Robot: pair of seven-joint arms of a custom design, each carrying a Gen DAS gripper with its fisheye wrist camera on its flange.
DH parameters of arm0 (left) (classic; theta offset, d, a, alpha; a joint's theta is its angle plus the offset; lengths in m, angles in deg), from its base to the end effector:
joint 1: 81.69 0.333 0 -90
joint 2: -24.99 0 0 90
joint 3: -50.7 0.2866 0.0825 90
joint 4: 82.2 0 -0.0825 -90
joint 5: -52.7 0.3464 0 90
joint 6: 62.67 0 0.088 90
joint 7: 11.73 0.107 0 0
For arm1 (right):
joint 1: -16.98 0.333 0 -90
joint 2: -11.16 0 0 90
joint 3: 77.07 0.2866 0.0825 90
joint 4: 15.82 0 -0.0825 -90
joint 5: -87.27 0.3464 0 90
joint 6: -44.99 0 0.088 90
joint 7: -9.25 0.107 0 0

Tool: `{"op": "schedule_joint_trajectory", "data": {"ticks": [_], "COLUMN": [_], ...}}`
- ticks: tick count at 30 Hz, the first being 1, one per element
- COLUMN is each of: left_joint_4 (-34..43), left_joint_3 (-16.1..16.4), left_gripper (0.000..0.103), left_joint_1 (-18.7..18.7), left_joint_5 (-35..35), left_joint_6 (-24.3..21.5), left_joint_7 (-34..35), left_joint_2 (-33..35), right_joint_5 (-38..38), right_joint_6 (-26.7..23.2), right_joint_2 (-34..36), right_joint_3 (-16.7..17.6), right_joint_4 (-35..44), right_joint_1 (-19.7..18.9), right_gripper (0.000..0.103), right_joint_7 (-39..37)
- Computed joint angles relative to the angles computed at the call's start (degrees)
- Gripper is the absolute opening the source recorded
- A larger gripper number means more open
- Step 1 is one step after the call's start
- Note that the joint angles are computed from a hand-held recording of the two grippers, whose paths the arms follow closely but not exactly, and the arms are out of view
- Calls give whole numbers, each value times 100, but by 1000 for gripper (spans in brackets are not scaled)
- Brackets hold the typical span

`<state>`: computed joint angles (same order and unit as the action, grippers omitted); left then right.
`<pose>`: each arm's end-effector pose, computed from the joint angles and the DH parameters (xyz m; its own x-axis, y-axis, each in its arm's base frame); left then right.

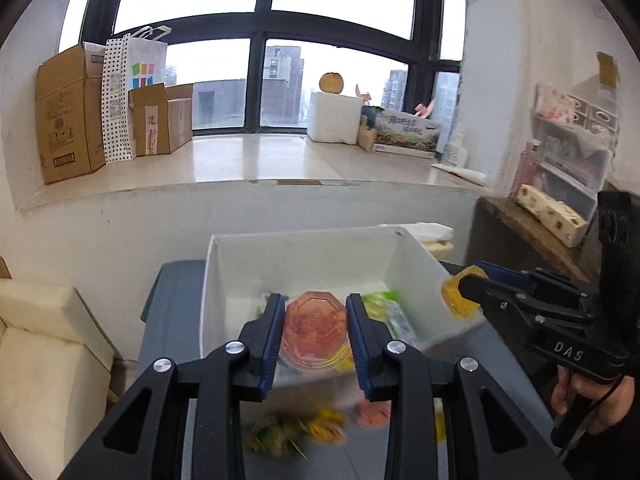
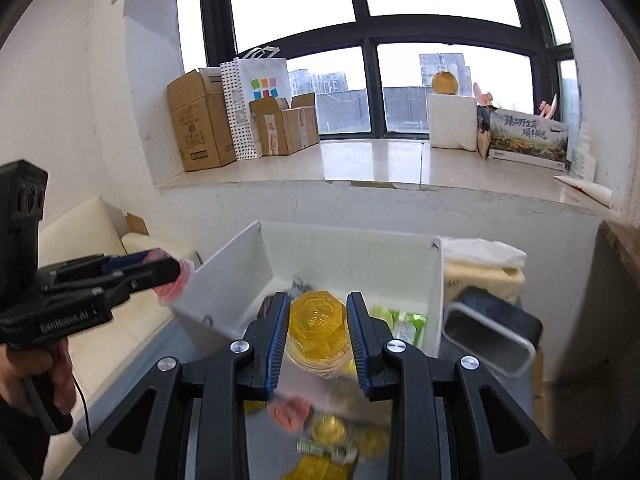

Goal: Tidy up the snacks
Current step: 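Carry both jelly cups into the white box and open both tools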

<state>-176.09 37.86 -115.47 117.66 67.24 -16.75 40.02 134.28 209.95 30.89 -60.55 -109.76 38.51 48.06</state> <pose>0.4618 -0.4337 0.5021 0.1916 -0.9742 0.1195 -0.5255 -0.2047 -0.8258 0.5564 0.3482 0.5003 0.7513 -0.6485 -0.1221 -0.4200 -0.3273 -0.8464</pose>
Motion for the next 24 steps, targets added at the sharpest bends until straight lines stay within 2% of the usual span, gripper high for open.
{"op": "schedule_joint_trajectory", "data": {"ticks": [4,5,6,7,8,9,11,12,17,24], "left_joint_4": [42,64,55,19,-39,-101,-215,-235,-295,-267], "left_joint_3": [114,138,158,187,209,221,220,204,157,73], "left_gripper": [36,43,60,72,95,103,103,103,103,103], "left_joint_1": [175,202,232,263,276,284,283,290,296,203], "left_joint_5": [-57,-95,-153,-168,-149,-138,-94,-137,-330,-388], "left_joint_6": [237,248,271,336,398,432,450,426,352,217], "left_joint_7": [20,41,69,34,-24,-78,-166,-155,-146,-61], "left_joint_2": [138,189,214,229,213,192,143,139,124,72], "right_joint_5": [-1379,-1704,-1917,-2147,-2318,-2365,-2116,-2085,-1786,-1358], "right_joint_6": [-251,-349,-444,-467,-403,-332,67,110,-29,180], "right_joint_2": [779,975,1103,1241,1306,1320,1270,1247,1084,660], "right_joint_3": [-635,-787,-857,-992,-1087,-1036,-557,-474,-143,6], "right_joint_4": [1009,1265,1443,1600,1642,1623,1391,1334,1132,557], "right_joint_1": [532,637,675,748,802,750,383,300,-35,-183], "right_gripper": [32,32,35,61,81,103,103,103,103,103], "right_joint_7": [1292,1619,1846,2176,2450,2530,2219,2184,2017,1701]}}
